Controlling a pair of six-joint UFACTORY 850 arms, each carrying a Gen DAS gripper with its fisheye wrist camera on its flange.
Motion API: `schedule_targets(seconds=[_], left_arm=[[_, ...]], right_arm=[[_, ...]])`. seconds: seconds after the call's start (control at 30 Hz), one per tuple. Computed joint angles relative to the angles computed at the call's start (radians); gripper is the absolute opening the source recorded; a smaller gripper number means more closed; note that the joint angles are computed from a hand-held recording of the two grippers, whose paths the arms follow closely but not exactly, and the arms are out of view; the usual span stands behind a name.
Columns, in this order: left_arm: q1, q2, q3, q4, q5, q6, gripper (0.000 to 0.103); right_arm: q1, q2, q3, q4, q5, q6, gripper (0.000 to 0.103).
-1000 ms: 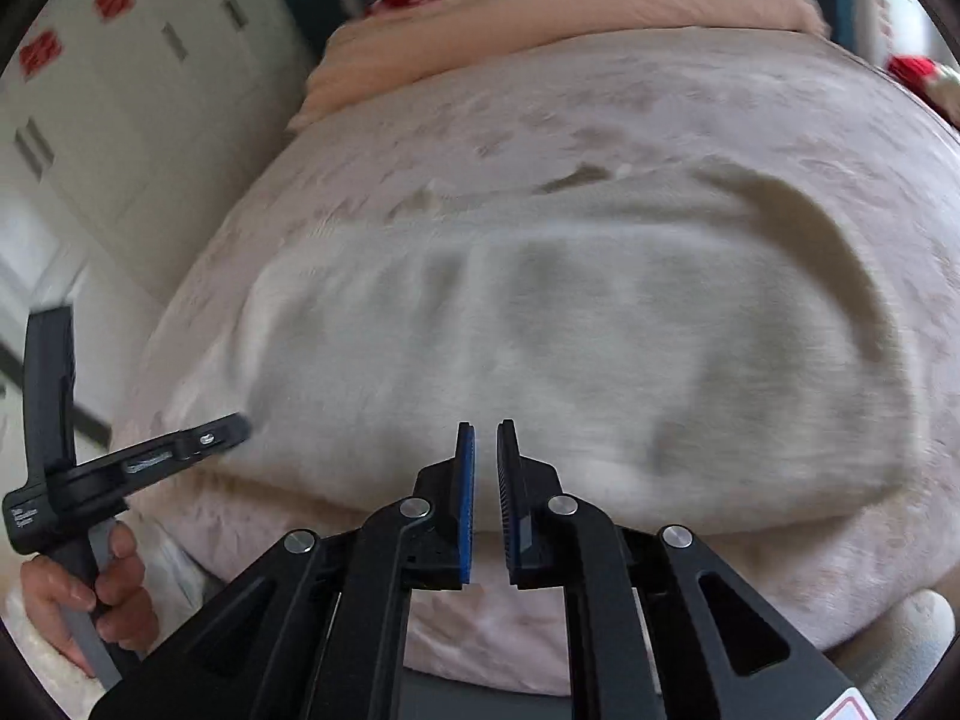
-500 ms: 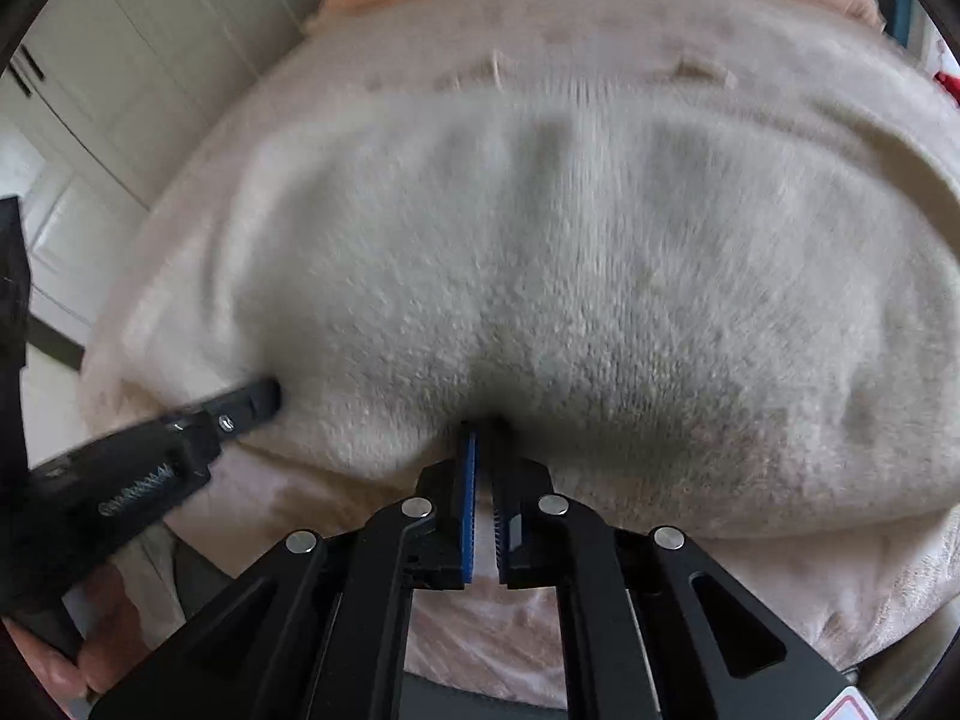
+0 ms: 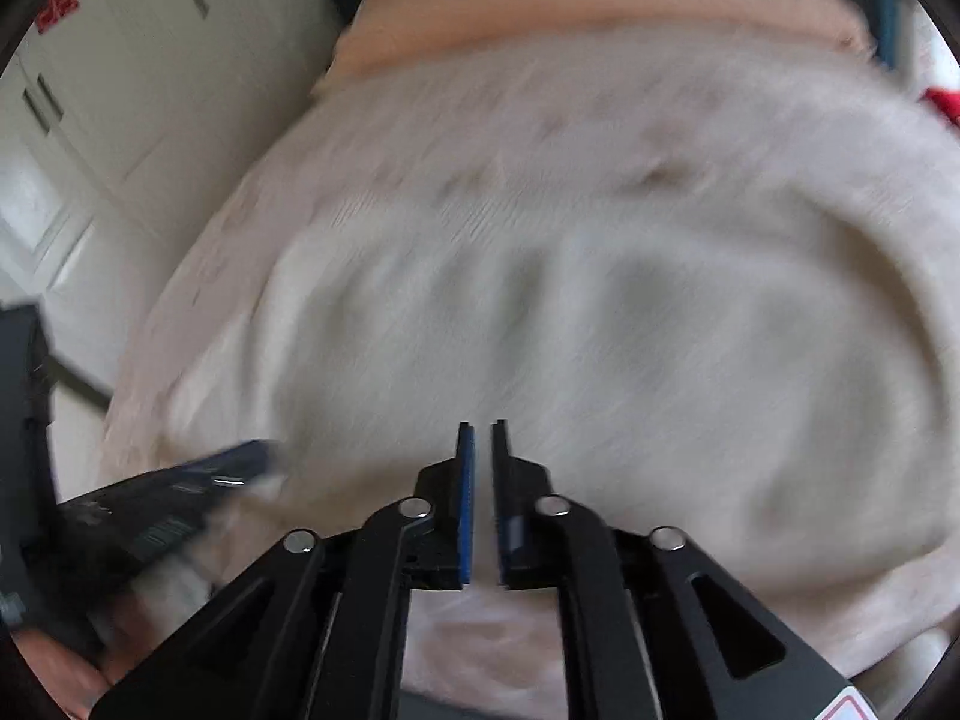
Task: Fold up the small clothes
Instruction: 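Fold the hem up toward the collar with both grippers, then open both grippers and lift them off the folded sweater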
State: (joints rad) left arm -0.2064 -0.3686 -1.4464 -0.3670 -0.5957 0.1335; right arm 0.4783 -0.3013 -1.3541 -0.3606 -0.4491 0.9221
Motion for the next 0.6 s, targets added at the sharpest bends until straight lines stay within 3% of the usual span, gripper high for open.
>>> schedule_targets(seconds=[0.07,0.17,0.23,0.3,0.4,0.43,0.47,0.5,0.53,0.6], left_arm=[[0.028,-0.017,-0.051,-0.016,0.005,0.000,0.026],[0.062,-0.102,-0.193,0.027,-0.021,-0.063,0.032],[0.067,-0.195,-0.328,0.052,-0.070,-0.089,0.035],[0.058,-0.314,-0.494,0.099,-0.148,-0.126,0.051],[0.036,-0.450,-0.668,0.185,-0.237,-0.210,0.055],[0.031,-0.502,-0.736,0.205,-0.281,-0.225,0.051],[0.025,-0.555,-0.802,0.202,-0.327,-0.213,0.021],[0.020,-0.577,-0.828,0.218,-0.347,-0.212,0.004],[0.011,-0.569,-0.813,0.249,-0.332,-0.227,0.004],[0.008,-0.537,-0.766,0.262,-0.261,-0.220,0.004]], right_arm=[[-0.051,0.051,0.040,-0.163,-0.003,0.160,0.038],[-0.144,0.082,0.074,-0.298,-0.065,0.315,0.048],[-0.210,0.053,0.051,-0.274,-0.085,0.285,0.050],[-0.252,0.009,0.005,-0.190,-0.104,0.180,0.053],[-0.301,-0.041,-0.026,-0.023,-0.072,0.016,0.062],[-0.303,-0.062,-0.040,-0.009,-0.082,-0.010,0.059],[-0.301,-0.088,-0.062,-0.002,-0.103,-0.035,0.021],[-0.295,-0.102,-0.074,0.010,-0.119,-0.064,0.005],[-0.291,-0.113,-0.087,-0.019,-0.141,-0.064,0.006],[-0.287,-0.062,-0.046,-0.121,-0.091,0.033,0.005]])
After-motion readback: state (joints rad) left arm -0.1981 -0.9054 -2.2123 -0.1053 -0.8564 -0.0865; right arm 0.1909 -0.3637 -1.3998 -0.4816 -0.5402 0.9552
